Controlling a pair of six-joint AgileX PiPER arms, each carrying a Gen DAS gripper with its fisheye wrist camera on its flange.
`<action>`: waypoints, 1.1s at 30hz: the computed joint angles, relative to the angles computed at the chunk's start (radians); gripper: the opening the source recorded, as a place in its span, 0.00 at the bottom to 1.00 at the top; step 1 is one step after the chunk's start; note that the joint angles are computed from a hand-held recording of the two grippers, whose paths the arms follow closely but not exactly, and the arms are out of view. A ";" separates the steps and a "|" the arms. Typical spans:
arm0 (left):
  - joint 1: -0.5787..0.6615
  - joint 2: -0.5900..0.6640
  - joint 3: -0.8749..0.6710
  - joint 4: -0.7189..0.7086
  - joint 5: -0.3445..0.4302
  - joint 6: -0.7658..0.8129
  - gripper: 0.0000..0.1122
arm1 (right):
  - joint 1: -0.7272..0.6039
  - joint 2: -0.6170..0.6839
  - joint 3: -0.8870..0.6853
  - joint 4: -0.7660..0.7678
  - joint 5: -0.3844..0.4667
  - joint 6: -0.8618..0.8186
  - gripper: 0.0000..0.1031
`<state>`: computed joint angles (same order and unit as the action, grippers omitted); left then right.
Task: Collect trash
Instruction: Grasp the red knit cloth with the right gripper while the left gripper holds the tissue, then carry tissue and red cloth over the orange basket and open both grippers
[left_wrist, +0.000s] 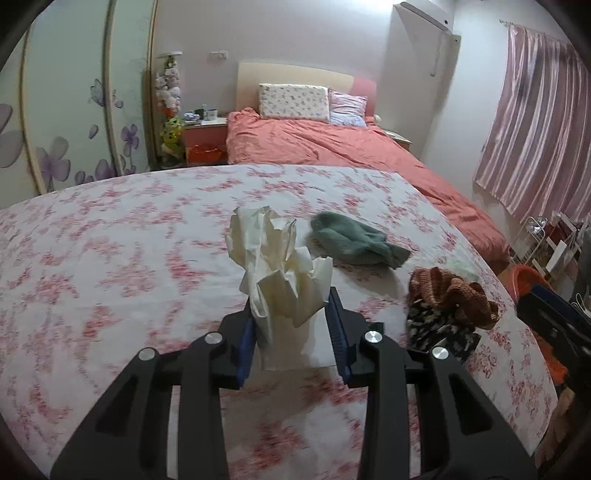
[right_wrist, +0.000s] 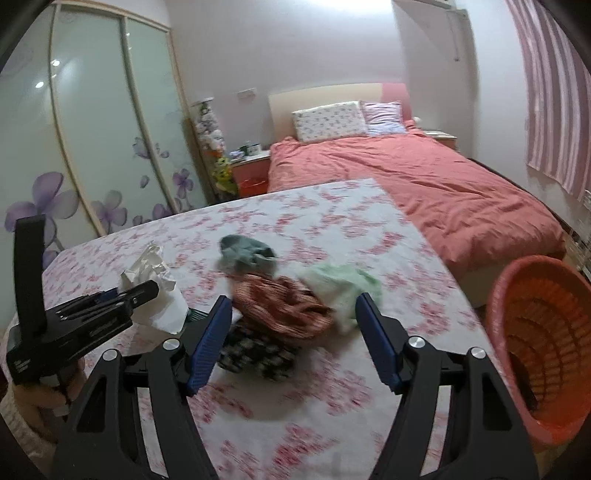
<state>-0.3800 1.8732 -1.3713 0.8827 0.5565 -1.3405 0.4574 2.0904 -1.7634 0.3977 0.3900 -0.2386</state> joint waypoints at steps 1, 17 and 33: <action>0.004 -0.014 0.017 0.010 -0.001 -0.010 0.31 | 0.009 0.023 -0.037 -0.018 0.021 0.013 0.63; 0.037 -0.138 0.163 0.082 -0.042 -0.105 0.28 | 0.063 0.118 -0.184 -0.244 0.117 0.184 0.10; -0.056 -0.223 0.135 0.090 0.035 -0.098 0.28 | -0.015 -0.132 0.057 0.334 -0.080 -0.320 0.09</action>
<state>-0.4360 1.6500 -1.2360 0.9725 0.5915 -1.4382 0.4428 1.9580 -1.7063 0.7313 0.3100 -0.5591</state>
